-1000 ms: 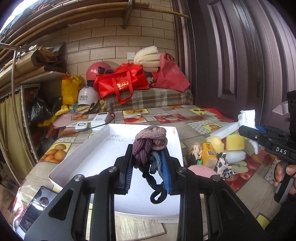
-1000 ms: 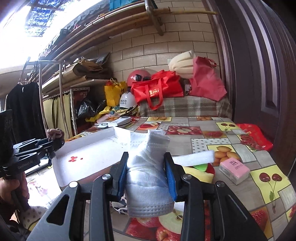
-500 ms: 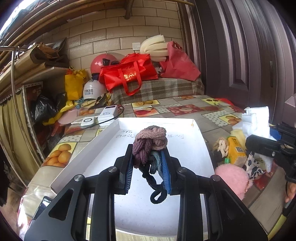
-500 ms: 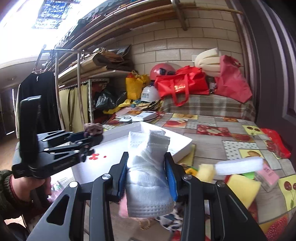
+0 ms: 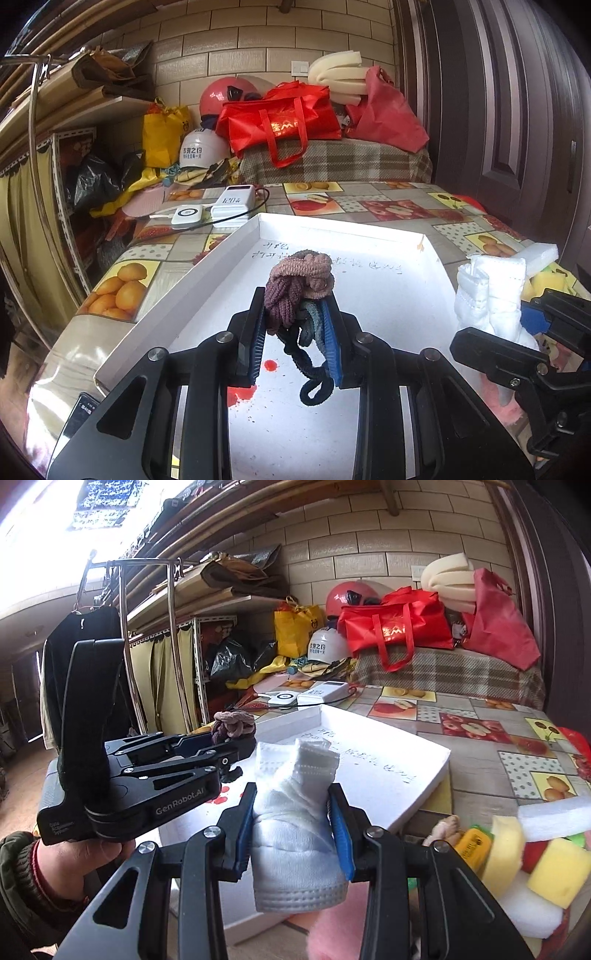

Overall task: Organize soft objects
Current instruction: 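Carry hair ties with left tool while right tool carries sock over white tray, then open left tool to drop hair ties while right tool releases sock in tray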

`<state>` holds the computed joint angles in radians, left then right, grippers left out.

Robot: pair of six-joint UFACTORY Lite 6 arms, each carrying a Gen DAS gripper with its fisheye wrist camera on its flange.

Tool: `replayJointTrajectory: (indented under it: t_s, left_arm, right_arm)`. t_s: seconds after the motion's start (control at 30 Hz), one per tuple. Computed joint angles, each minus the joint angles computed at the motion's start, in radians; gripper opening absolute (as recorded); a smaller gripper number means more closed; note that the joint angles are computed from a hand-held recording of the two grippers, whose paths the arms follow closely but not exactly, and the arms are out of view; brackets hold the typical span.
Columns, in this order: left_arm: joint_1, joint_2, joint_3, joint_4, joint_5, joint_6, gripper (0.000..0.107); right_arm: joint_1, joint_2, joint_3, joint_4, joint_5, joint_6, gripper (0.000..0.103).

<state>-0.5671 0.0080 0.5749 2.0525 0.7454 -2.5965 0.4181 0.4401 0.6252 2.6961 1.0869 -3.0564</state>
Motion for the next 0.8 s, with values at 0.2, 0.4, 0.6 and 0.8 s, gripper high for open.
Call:
replayJointTrajectory:
  t_s: [0.2, 0.4, 0.6, 0.8]
  left_arm:
    - [0.066, 0.031, 0.044, 0.008, -0.109, 0.010, 0.027]
    - [0.118, 0.046, 0.067, -0.033, -0.166, 0.020, 0.034]
    - [0.131, 0.010, 0.029, -0.036, -0.144, -0.027, 0.076]
    - [0.132, -0.014, 0.008, -0.022, -0.130, -0.046, 0.085]
  right_arm:
    - [0.053, 0.044, 0.087, 0.080, -0.062, -0.001, 0.038]
    - [0.059, 0.089, 0.196, 0.074, -0.205, 0.064, 0.058]
    - [0.047, 0.070, 0.155, 0.127, -0.161, 0.069, 0.102]
    - [0.056, 0.054, 0.126, 0.162, -0.123, 0.051, 0.103]
